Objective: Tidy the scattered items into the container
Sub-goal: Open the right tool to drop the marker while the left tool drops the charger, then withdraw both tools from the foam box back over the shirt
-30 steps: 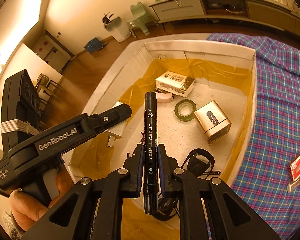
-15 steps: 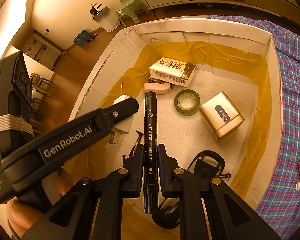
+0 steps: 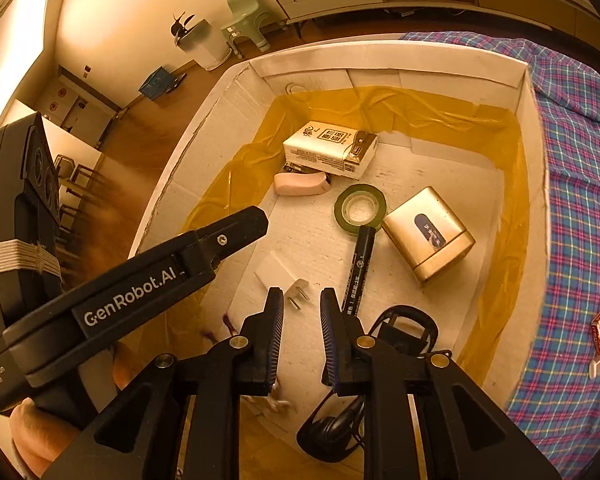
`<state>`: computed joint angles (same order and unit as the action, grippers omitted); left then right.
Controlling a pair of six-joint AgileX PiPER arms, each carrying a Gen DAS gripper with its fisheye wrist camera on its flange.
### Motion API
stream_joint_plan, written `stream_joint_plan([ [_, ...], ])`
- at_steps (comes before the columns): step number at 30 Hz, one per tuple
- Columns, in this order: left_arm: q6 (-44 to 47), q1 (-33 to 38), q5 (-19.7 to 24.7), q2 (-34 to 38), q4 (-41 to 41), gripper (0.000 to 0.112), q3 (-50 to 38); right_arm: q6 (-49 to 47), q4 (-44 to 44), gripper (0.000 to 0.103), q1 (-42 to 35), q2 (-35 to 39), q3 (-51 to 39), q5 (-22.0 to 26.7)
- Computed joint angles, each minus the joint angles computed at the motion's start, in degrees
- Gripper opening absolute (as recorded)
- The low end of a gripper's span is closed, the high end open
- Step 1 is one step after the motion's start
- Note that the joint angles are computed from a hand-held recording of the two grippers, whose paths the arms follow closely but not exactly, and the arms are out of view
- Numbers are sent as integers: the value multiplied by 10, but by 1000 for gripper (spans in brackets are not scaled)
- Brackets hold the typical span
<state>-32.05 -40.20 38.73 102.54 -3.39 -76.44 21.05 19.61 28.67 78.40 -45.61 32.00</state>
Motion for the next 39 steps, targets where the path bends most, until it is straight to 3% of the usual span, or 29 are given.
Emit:
stream_joint_plan([
  [26,-121,-83,54,-61,132,39,0,-54,50,22,-8,-111,51,27],
  [39,-182,-159,92,-98,182,39,0,-1,-34,22,47,-245,99,38],
])
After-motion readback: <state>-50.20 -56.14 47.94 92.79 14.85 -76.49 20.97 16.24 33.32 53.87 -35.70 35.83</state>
